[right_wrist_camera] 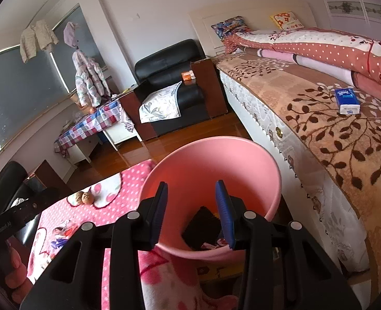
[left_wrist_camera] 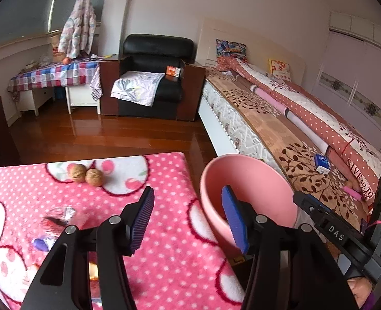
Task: Collect trash
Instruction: 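Move both open tools back over the table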
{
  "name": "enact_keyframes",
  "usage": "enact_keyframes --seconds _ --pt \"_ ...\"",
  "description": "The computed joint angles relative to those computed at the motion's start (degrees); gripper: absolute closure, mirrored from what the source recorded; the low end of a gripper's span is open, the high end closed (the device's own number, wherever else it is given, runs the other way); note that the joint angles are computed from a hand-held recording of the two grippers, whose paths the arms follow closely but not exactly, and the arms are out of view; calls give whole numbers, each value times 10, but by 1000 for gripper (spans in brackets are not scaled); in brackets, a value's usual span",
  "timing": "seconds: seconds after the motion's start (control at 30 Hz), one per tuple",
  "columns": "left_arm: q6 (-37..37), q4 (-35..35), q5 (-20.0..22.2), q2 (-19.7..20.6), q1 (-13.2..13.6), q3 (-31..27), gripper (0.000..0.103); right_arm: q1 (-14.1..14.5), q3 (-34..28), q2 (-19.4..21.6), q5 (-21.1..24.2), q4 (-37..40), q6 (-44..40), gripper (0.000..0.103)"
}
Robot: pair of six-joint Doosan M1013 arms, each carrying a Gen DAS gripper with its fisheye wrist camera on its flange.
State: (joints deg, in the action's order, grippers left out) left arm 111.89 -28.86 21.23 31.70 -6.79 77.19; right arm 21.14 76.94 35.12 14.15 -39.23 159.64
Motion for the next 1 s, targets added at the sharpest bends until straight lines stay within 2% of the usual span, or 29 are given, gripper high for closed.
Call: enact_keyframes --seconds 0.13,0.3,0.5,0.77,0.87,1.0 --pt "-19 16 -17 -14 9 19 48 3 6 -5 -12 34 -32 64" --pt "-66 58 -40 -32 25 42 48 9 6 -5 -22 111 -115 64" --pt "-166 146 -54 -48 46 66 48 16 -6 3 -21 313 -327 64" --pt "-306 273 -47 -58 73 93 48 25 -21 13 -3 529 -570 64" --pt "-328 286 -34 -59 82 102 48 31 -30 19 12 569 -625 64" --pt "-324 263 -11 -57 94 112 48 36 -42 27 31 601 -665 64"
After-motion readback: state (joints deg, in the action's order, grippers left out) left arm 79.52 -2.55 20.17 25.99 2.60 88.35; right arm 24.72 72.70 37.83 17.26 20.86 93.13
